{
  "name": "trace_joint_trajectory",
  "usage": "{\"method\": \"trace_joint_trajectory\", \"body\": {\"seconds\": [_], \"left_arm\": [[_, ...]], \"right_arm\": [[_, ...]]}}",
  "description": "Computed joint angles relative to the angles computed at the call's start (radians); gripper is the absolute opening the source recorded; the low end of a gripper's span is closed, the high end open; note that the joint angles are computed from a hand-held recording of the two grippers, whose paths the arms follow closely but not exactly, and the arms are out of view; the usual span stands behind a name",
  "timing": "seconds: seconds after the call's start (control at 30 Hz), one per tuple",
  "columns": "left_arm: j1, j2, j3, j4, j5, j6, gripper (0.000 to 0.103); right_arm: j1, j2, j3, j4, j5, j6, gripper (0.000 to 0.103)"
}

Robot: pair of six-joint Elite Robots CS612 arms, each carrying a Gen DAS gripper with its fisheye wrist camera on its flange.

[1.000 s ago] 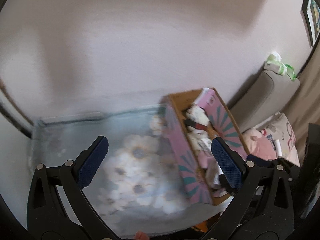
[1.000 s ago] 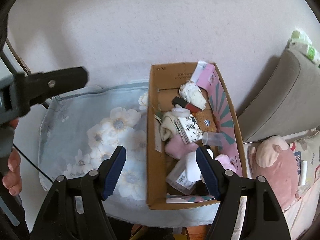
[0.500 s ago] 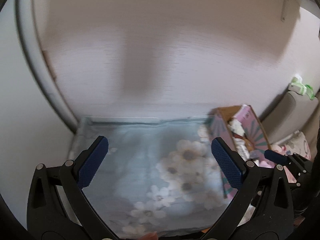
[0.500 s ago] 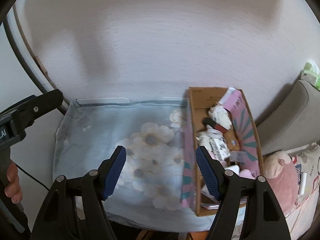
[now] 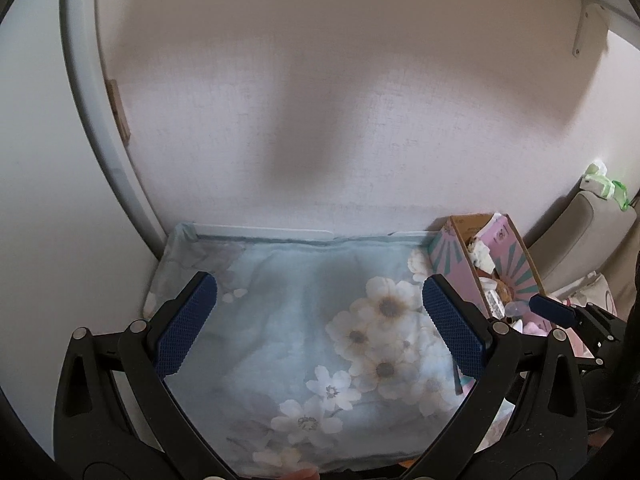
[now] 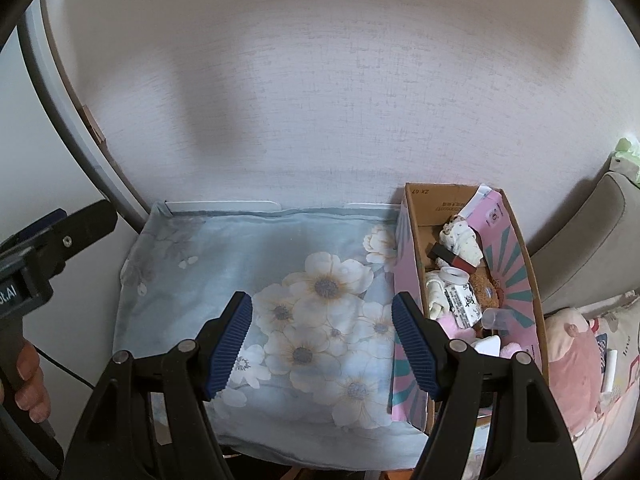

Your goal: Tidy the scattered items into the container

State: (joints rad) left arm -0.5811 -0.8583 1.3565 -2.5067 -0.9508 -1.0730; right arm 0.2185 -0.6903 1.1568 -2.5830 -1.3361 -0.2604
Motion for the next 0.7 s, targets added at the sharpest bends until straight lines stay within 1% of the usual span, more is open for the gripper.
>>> {"method": "trace_joint_trajectory", "body": {"seconds": [0.47, 0.7], "left_arm": [[-0.001, 0.007, -0.007, -0.003, -0.001, -0.002, 0.103], [-0.008, 0.011, -0.012, 0.011, 0.032, -0.004, 0.103]], "right_arm": [[-0.003, -0.002, 0.004, -0.004, -0.004, -0.004, 0.068], [-0.001, 0.0, -0.002, -0.002, -0.008, 0.003, 0.068]]}}
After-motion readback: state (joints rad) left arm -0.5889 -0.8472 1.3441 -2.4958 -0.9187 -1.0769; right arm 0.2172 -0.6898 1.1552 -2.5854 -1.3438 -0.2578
